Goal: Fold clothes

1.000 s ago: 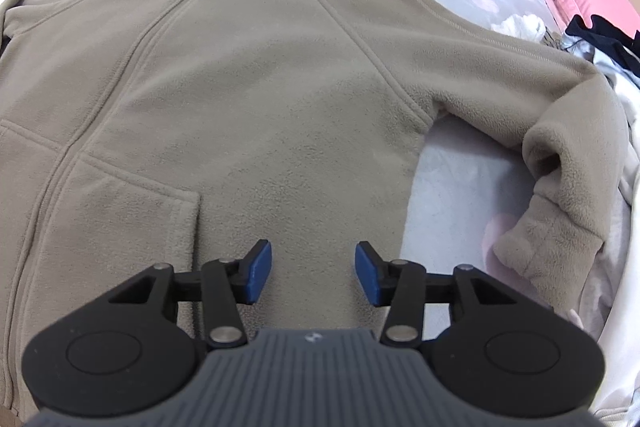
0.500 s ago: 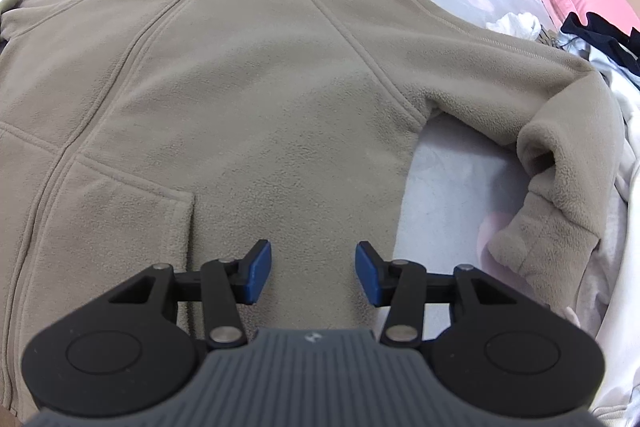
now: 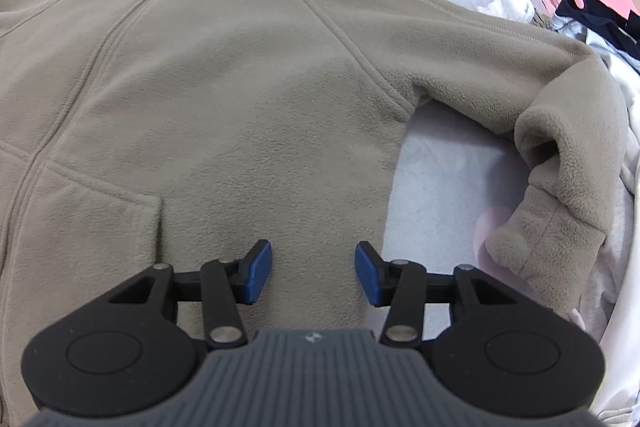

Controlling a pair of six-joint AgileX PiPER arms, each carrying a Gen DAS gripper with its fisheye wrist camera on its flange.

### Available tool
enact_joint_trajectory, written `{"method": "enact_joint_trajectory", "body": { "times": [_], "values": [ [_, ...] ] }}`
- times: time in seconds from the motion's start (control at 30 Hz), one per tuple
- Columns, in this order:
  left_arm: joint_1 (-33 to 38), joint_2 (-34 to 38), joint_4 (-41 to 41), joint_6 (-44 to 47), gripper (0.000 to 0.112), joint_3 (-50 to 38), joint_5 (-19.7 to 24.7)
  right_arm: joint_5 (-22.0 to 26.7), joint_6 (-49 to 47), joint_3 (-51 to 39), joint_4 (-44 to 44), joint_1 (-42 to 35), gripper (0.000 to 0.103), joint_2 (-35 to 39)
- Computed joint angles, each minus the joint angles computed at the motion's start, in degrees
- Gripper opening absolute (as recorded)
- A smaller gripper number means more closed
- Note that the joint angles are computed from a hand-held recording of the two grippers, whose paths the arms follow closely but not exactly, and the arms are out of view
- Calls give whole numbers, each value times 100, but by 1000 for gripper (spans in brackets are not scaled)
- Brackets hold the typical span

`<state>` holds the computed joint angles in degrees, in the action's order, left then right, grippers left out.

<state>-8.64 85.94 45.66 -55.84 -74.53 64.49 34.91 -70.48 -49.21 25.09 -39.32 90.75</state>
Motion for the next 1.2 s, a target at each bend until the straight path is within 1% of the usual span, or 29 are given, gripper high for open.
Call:
{"method": "enact_joint_trajectory", "body": {
  "times": [0.13, 0.2, 0.3, 0.37, 0.47, 0.53, 0.57, 0.67, 0.7, 0.73, 0.8, 0.97, 1.1, 1.2],
  "values": [
    [250, 736, 447, -185, 16, -125, -252, -65, -154, -51, 191, -9, 50, 120],
    [239, 1101, 628, -311, 16, -241, -250, -100, -279, -57, 302, -22, 50, 168],
    [204, 1429, 736, -407, 18, -329, -248, -49, -315, -128, 355, -41, 50, 240],
    [162, 1571, 710, -336, 26, -380, -263, 1, -236, -179, 308, -35, 50, 258],
    [45, 1462, 697, -440, 32, -266, -270, 72, -185, -219, 289, -56, 50, 216],
    [-61, 1220, 616, -623, 53, -118, -330, 109, -315, -219, 413, -149, 50, 111],
    [-136, 1062, 558, -685, 53, -45, -365, 146, -406, -235, 504, -222, 50, 54],
    [-518, 646, 319, -602, 53, 0, -260, 198, -704, -317, 798, -528, 53, -130],
    [-687, 523, 234, -572, 54, -4, -225, 200, -758, -392, 847, -660, 59, -165],
    [-878, 416, 165, -565, 55, -19, -174, 238, -814, -486, 936, -827, 61, -182],
    [-1314, 249, 80, -637, 56, -45, -50, 364, -541, -834, 883, -1121, 61, -104],
    [-2277, 75, -654, -733, 57, -339, 41, 1223, 399, -2139, 780, -1835, 61, 502],
    [-3126, 100, -854, -1179, 57, -582, 97, 1575, 678, -2975, 607, -2079, 61, 1086],
    [-3658, 144, -923, -1623, 57, -625, -28, 1885, 809, -3628, 442, -2151, 61, 1643]
  ]
}}
